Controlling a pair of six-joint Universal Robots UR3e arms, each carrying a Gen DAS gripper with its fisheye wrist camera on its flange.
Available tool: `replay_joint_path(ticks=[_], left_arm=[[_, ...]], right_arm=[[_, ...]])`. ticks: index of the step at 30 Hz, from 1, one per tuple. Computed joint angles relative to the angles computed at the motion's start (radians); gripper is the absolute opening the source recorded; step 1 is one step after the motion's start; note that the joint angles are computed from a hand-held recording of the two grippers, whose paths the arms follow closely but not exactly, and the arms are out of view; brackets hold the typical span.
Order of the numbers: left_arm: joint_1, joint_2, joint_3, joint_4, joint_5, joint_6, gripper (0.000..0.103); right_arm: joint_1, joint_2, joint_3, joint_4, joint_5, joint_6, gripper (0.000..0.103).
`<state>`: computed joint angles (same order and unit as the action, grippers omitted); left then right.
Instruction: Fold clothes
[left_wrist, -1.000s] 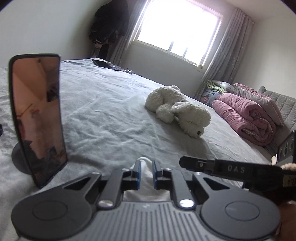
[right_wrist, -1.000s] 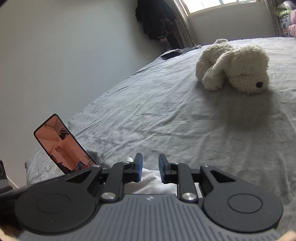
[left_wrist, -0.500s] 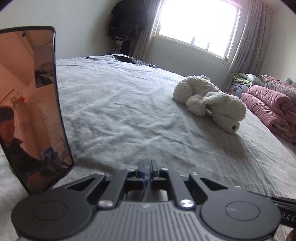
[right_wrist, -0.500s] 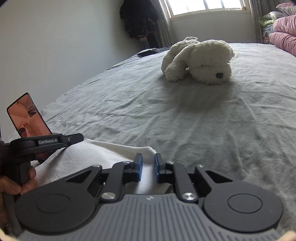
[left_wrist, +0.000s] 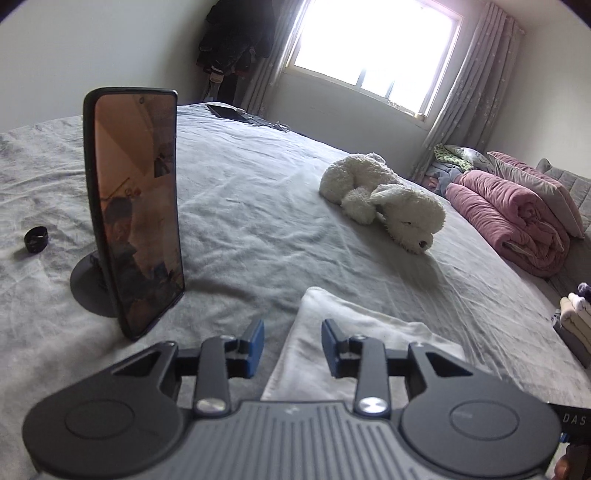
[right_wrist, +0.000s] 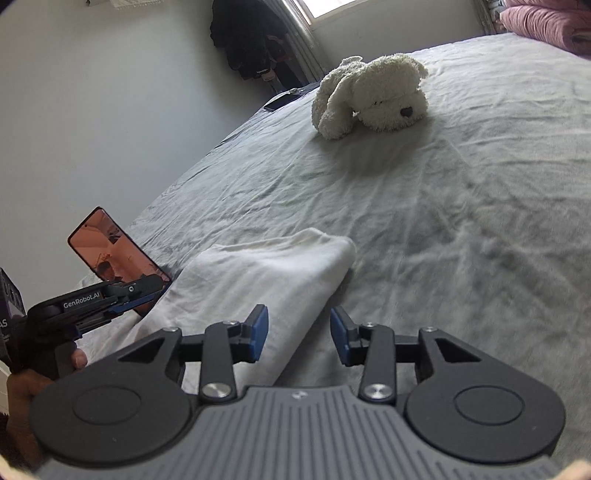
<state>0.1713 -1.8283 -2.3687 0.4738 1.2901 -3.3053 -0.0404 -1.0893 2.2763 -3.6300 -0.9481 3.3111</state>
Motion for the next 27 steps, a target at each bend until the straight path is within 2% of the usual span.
replay_joint_path(ticks=[4, 7, 10, 12, 14, 15, 18, 20, 21, 25, 27], left_arm=[[-0.007, 0.055, -0.057, -0.066, 0.054, 0.099, 0.035], [0.022, 0.110, -0.119, -0.069, 0.040, 0.148, 0.036], [0.054, 0.188, -0.172, -0.118, 0.038, 0.190, 0.037], [0.057, 0.222, -0.186, -0.160, 0.063, 0.213, 0.037], [0.078, 0.257, -0.205, -0.189, 0.049, 0.232, 0.037], [0.096, 0.276, -0.214, -0.205, 0.027, 0.239, 0.037], [0.191, 0.344, -0.236, -0.265, -0.132, 0.251, 0.041], [0.238, 0.352, -0.231, -0.278, -0.232, 0.236, 0.050], [0.241, 0.333, -0.215, -0.269, -0.260, 0.210, 0.058], [0.184, 0.196, -0.130, -0.187, -0.293, 0.108, 0.063], [0.130, 0.130, -0.074, -0.166, -0.248, 0.080, 0.065]], right_arm=[[0.015, 0.010, 0.083, -0.080, 0.019, 0.010, 0.044], [0.002, 0.004, 0.139, -0.130, 0.038, 0.007, 0.046], [-0.026, -0.028, 0.200, -0.131, 0.067, -0.013, 0.046], [-0.050, -0.065, 0.233, -0.095, 0.098, -0.051, 0.046], [-0.077, -0.101, 0.263, -0.057, 0.130, -0.086, 0.047], [-0.091, -0.108, 0.271, -0.042, 0.149, -0.086, 0.048], [-0.151, -0.103, 0.282, -0.005, 0.241, -0.041, 0.051], [-0.190, -0.081, 0.283, 0.012, 0.312, -0.013, 0.052], [-0.208, -0.070, 0.281, 0.022, 0.344, 0.000, 0.052], [-0.237, -0.043, 0.256, 0.069, 0.402, 0.023, 0.052], [-0.232, -0.041, 0.223, 0.099, 0.407, 0.039, 0.052]])
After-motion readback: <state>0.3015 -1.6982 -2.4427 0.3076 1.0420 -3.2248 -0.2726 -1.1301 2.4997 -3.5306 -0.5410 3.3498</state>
